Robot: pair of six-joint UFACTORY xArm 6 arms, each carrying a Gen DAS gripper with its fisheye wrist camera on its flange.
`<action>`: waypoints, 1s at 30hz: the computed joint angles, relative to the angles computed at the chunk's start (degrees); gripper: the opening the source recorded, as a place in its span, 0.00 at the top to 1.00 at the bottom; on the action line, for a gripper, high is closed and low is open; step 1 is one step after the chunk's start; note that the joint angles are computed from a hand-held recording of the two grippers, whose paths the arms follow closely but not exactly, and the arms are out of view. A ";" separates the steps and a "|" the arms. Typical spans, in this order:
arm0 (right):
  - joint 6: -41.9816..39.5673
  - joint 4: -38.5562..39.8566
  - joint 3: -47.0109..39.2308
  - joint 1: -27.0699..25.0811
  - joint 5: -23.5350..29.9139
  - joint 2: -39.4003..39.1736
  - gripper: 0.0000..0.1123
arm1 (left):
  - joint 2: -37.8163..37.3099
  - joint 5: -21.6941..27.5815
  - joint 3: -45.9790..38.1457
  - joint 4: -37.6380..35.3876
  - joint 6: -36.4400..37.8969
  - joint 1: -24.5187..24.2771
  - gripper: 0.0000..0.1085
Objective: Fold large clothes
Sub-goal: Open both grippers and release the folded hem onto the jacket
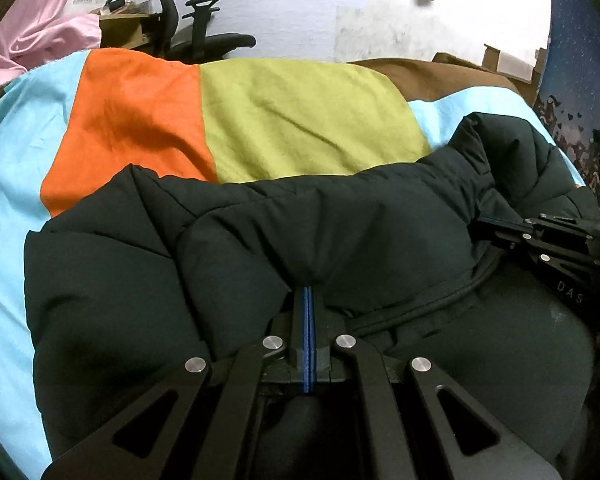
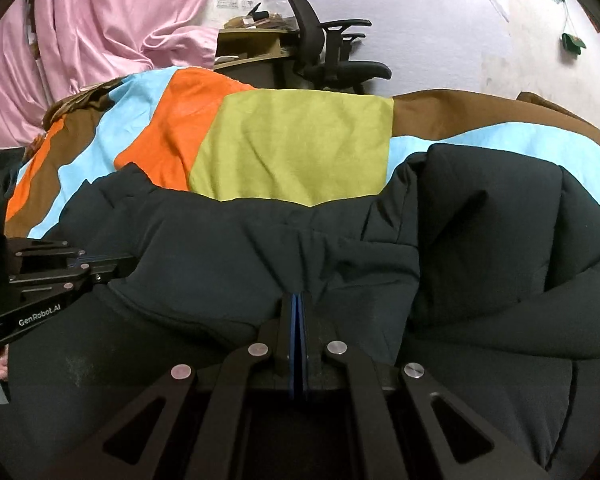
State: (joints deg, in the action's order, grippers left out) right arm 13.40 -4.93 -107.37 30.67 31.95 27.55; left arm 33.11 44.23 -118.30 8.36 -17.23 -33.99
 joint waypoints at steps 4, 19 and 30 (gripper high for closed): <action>-1.69 2.66 6.72 -0.13 -2.65 -5.70 0.97 | -6.57 -3.88 8.07 -5.81 1.81 0.55 0.99; -0.02 -0.95 7.68 0.30 2.58 -7.94 0.84 | -8.66 0.87 10.36 0.98 -4.75 -1.16 0.98; 6.44 -8.08 14.01 3.38 0.65 -15.69 0.35 | -20.32 -2.83 20.81 11.15 -19.97 -4.08 0.40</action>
